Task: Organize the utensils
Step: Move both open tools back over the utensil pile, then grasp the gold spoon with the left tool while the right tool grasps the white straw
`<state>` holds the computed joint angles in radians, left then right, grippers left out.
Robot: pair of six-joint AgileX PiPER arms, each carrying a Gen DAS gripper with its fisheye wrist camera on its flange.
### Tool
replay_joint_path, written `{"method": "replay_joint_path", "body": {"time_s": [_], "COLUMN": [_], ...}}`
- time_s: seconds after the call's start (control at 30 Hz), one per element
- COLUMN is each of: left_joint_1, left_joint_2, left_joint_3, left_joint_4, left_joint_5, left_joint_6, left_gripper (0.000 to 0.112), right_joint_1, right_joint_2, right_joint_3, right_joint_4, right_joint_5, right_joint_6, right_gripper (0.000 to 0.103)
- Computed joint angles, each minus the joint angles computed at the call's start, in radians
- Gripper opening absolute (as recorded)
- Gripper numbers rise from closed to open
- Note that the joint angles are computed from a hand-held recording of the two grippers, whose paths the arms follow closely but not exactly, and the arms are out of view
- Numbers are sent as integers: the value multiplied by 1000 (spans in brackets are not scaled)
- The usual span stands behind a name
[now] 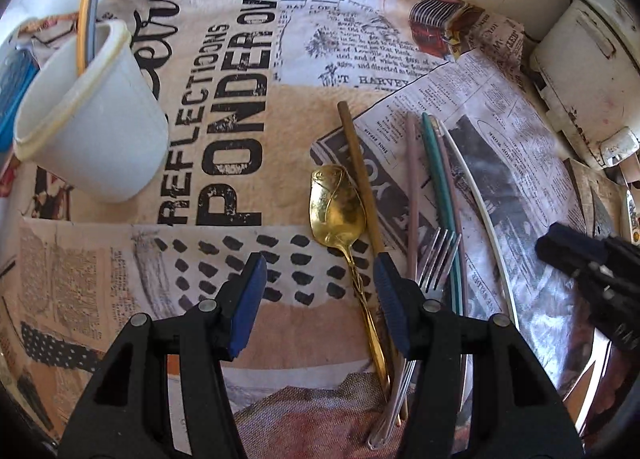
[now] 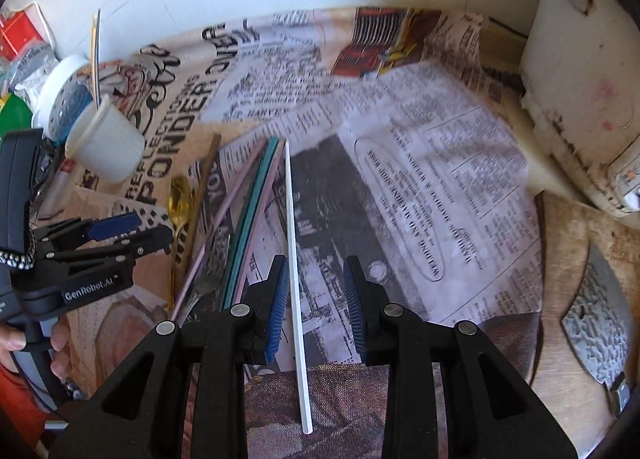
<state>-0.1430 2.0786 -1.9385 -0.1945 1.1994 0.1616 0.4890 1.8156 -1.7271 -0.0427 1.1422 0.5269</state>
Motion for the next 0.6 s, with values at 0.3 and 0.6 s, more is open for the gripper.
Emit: {"method": "replay_joint_path", "body": {"time_s": [0.3, 0.6], "left_joint_1": [-21, -19], "left_joint_2": [31, 64], "left_joint_3": [-9, -68], "left_joint_4": [15, 13], "left_joint_5": [-57, -23], "left_joint_6": [-21, -24], "left_gripper": [49, 44], "right_joint_1": [7, 3], "right_joint_2": [38, 63], "right_joint_3": [11, -3], "right_joint_4": [41, 68], "right_joint_5": [-14, -1], "right_joint_6": [-61, -106], "right_gripper": [26, 26]}}
